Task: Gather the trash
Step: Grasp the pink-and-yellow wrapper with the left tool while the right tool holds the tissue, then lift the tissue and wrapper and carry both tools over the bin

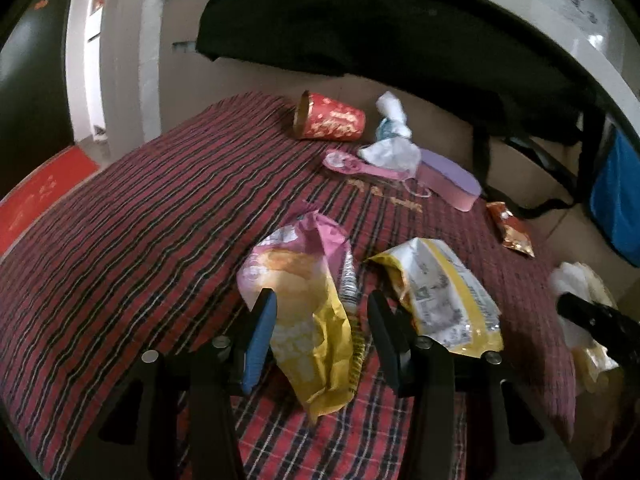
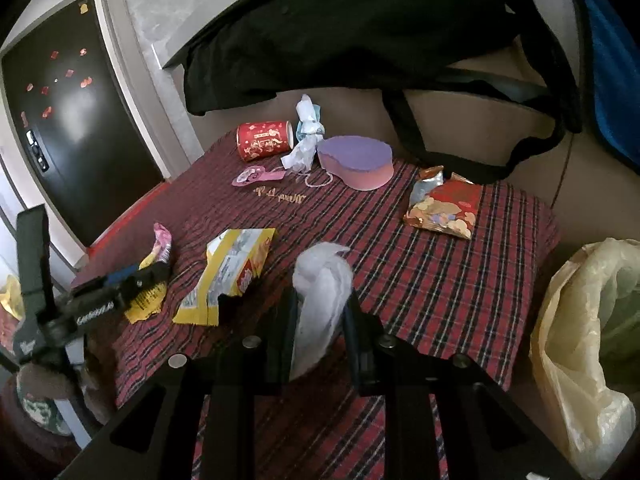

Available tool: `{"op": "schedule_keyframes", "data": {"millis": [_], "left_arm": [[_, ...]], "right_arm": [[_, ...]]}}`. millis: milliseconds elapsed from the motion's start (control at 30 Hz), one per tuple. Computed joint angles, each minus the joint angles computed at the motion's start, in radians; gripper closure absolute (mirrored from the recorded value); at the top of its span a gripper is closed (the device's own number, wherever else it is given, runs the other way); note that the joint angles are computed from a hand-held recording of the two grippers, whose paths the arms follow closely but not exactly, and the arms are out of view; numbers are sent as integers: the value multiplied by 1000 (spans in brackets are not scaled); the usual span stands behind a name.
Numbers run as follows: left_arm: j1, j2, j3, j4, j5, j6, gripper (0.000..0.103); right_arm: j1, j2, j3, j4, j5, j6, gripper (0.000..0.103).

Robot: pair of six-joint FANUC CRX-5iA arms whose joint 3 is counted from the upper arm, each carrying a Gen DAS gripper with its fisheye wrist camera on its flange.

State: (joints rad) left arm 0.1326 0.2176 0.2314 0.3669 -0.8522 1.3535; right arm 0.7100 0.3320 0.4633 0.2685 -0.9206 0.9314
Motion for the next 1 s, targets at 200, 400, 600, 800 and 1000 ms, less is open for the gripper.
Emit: {"op": "schedule_keyframes", "data": {"millis": [200,400,600,800,1000], "left_arm": [[7,12,6,33,-31,-13,77],[8,-10,-27,59,2,-37,81],[12,-50,-76,97,49,-63,82],[-12,-107,-115,141,133,-133,82],[-68,-155,-129,278,226,-297,82]], "right_arm": [[12,-19,-38,36,29,-18,83],[15,-24,-46,35,32,-16,83],[15,-33,-55,32,34,-16,83],[27,-53,-85,89,60,-45,83],[34,-98,-113,177,103,-96,83]]}}
